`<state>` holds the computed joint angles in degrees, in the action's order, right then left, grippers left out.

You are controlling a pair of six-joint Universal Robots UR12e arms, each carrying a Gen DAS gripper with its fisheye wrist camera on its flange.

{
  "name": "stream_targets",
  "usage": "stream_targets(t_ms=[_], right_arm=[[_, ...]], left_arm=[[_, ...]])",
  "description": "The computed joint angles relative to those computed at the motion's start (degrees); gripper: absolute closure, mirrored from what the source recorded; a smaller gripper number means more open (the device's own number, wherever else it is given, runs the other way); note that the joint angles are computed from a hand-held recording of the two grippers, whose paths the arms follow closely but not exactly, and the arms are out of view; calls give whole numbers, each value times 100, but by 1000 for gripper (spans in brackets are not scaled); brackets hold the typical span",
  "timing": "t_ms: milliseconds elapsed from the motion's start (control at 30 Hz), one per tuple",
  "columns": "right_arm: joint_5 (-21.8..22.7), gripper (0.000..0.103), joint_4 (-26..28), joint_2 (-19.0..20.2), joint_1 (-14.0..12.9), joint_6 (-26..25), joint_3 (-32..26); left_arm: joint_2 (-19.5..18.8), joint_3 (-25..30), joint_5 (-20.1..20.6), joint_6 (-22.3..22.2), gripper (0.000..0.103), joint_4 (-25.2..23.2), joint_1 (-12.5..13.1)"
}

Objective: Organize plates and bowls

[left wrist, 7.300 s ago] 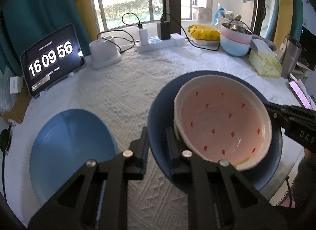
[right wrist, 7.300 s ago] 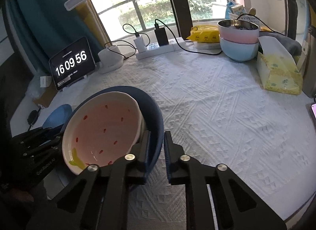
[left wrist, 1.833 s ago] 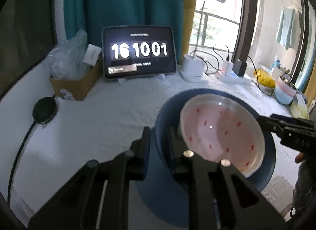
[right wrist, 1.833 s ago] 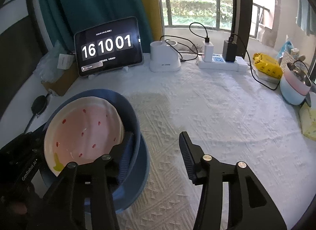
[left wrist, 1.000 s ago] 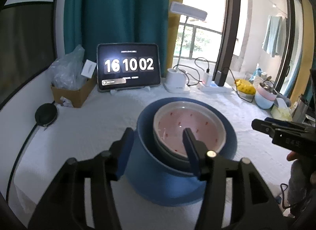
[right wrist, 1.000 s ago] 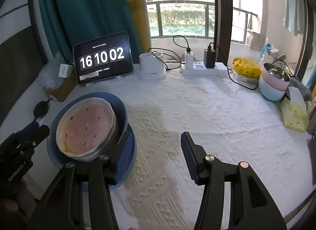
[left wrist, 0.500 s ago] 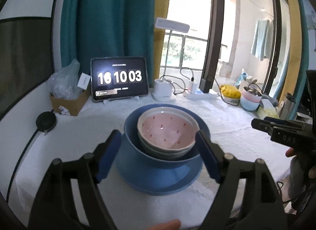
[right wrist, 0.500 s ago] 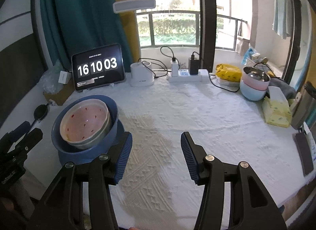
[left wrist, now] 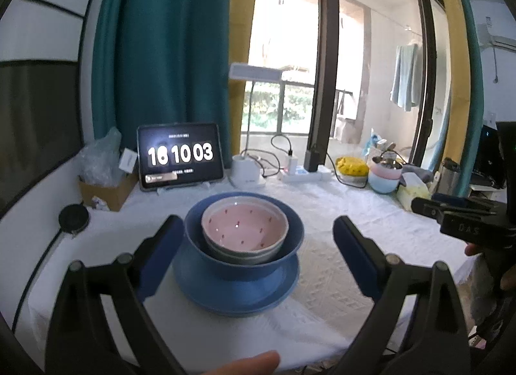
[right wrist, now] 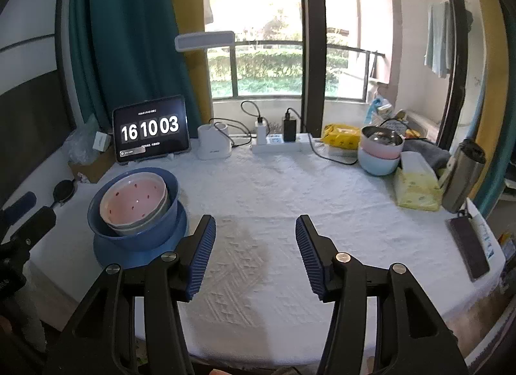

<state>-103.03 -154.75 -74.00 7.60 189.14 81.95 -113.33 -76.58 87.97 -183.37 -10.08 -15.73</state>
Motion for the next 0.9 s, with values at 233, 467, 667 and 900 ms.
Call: stream_targets(t_ms=[233,467,667,900], right_arm=[[-184,47,-305,-207,11,-1,281],[-464,47,-632,-367,57,-36,492],[-710,47,-895,-487,99,-66,646],[-1003,46,-1272,-591,140,-129,759]], left_arm=[[96,-125,27,-65,8,163,-16],[186,-250,133,-31,8,426,-30],[231,-308,180,-56,8,657,-29],[275,-332,268,-50,8,1025,-40]])
